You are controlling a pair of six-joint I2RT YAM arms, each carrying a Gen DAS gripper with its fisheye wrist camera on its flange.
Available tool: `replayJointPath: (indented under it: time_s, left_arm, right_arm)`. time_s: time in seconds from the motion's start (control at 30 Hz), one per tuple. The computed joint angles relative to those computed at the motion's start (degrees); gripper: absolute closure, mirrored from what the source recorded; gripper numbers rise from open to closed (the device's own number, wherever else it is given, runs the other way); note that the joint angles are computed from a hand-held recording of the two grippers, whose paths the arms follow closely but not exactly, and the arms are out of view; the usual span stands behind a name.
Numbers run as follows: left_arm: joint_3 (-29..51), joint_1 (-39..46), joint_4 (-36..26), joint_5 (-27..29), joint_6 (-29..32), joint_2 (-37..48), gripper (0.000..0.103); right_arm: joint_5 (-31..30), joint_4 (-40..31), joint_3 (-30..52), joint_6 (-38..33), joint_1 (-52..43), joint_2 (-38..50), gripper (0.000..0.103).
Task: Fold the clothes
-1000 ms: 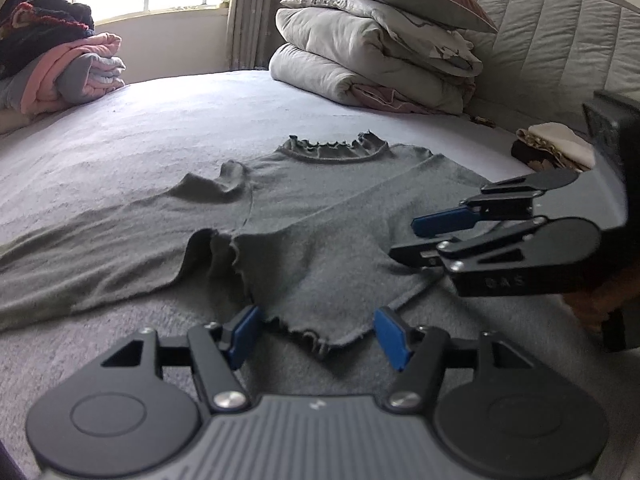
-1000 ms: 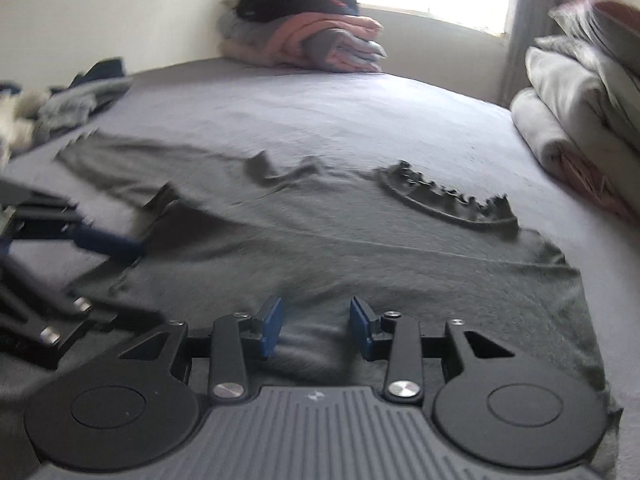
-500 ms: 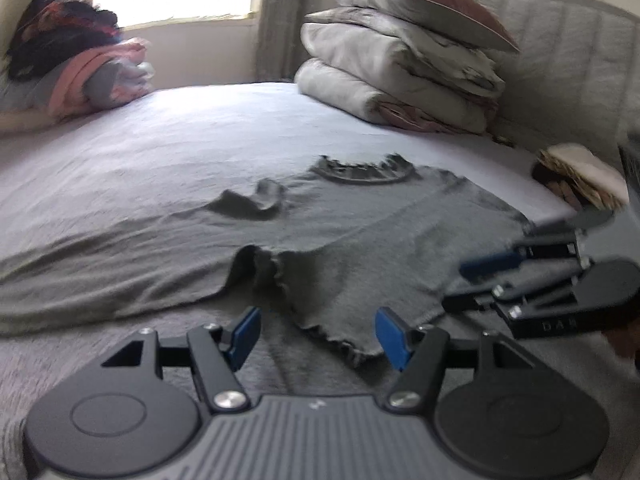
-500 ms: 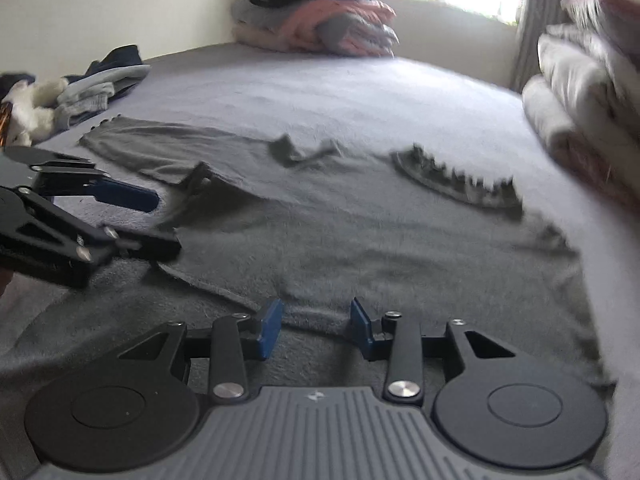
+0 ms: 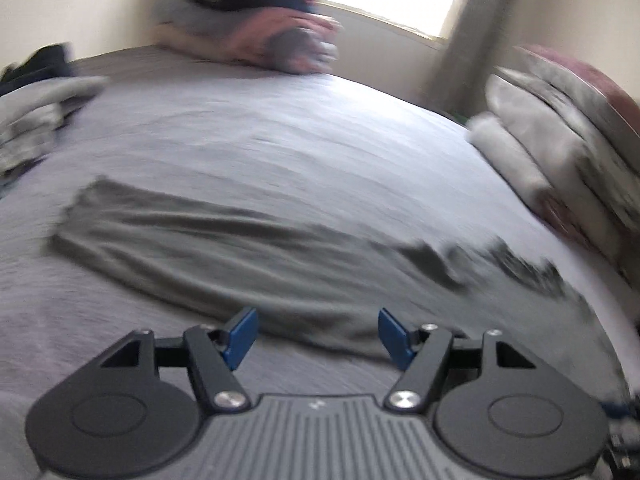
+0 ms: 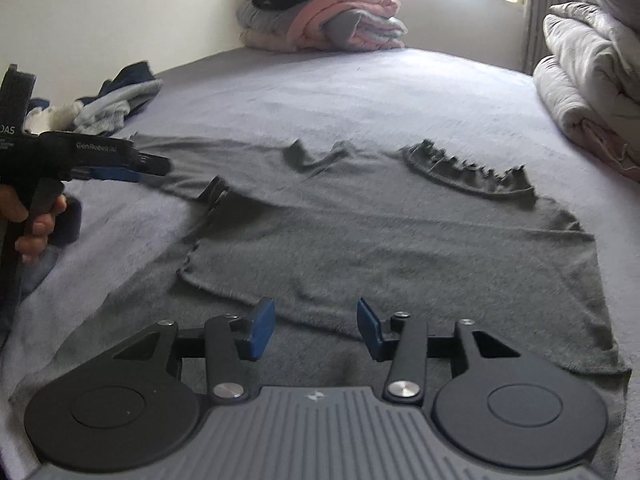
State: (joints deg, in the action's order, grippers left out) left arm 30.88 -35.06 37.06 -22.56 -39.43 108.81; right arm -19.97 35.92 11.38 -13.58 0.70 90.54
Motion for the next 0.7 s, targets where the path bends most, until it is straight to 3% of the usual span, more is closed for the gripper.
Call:
replayJointPath:
  time_s: [0.4,0.7]
  left_arm:
    - [0.24,12.44,-3.90,-1.27,-11.94,0.61,0.033]
    - [-0.10,14.99,4.75,-1.67,-15.30,5.38,0.035]
  right_arm:
    - [2.43,7.57,0.83,5.92,-3.12,3.74,0.054]
    - [2.39,8.88,1.00,7.54,-3.54,4.56,0.054]
